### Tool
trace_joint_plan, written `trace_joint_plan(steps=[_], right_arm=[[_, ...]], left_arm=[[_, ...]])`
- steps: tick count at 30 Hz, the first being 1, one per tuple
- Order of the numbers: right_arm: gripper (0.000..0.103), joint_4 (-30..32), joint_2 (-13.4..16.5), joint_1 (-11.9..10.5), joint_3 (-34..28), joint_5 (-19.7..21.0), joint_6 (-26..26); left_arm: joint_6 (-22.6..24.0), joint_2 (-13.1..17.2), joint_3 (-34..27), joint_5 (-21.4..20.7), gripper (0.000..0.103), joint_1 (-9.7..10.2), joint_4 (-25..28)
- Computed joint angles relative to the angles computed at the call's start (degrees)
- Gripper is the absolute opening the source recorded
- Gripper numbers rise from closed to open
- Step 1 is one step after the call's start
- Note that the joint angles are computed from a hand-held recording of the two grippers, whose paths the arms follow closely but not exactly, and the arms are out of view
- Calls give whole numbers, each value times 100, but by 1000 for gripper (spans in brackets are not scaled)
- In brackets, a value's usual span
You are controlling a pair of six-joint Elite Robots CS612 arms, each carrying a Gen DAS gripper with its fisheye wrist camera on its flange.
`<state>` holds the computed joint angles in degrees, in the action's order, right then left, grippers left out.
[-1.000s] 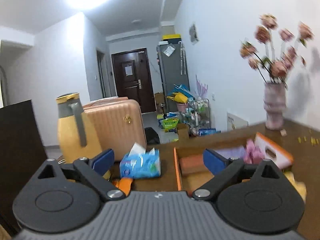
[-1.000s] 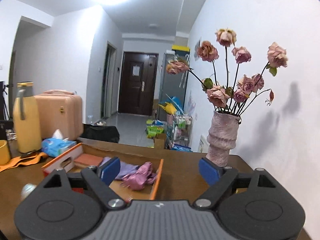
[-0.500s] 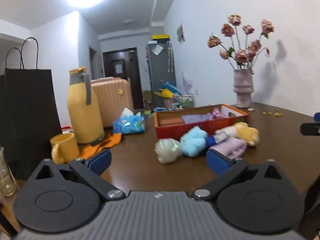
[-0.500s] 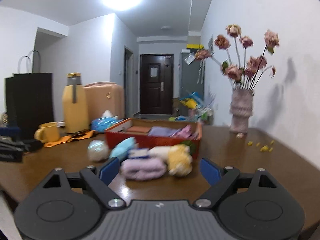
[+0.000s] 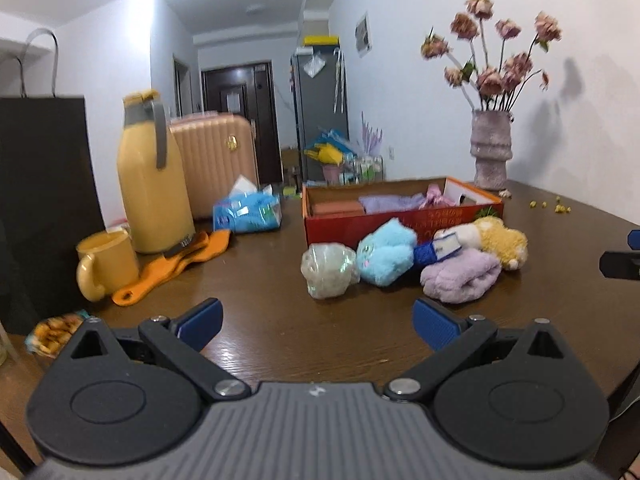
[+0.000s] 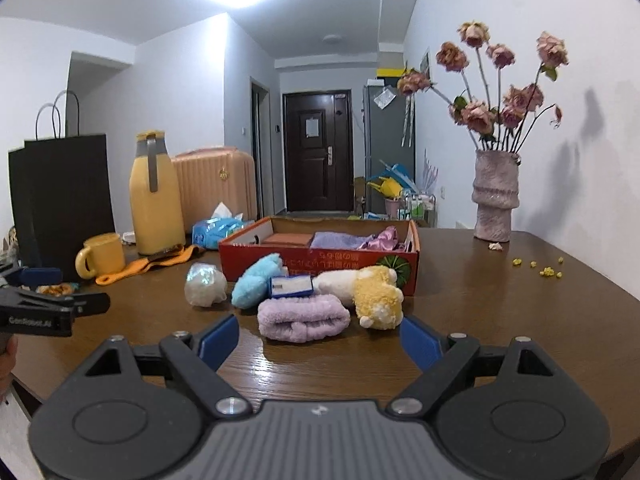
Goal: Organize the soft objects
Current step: 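Bring the left gripper back toward the lilac fuzzy sock, then grasp the lilac fuzzy sock with the left gripper and lift it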
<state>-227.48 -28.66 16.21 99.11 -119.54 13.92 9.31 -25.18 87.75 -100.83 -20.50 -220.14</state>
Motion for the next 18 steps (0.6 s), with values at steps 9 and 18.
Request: trace_joint_plan(steps=[9,18], right_arm=[[76,883,166,-446,-575,580,273],[36,1909,452,-924,-1440,1456,616]], left_arm=[[-71,293,-966,-1100,99,-56,1466],[-481,746,-2050,-1709,83,-264,2671]])
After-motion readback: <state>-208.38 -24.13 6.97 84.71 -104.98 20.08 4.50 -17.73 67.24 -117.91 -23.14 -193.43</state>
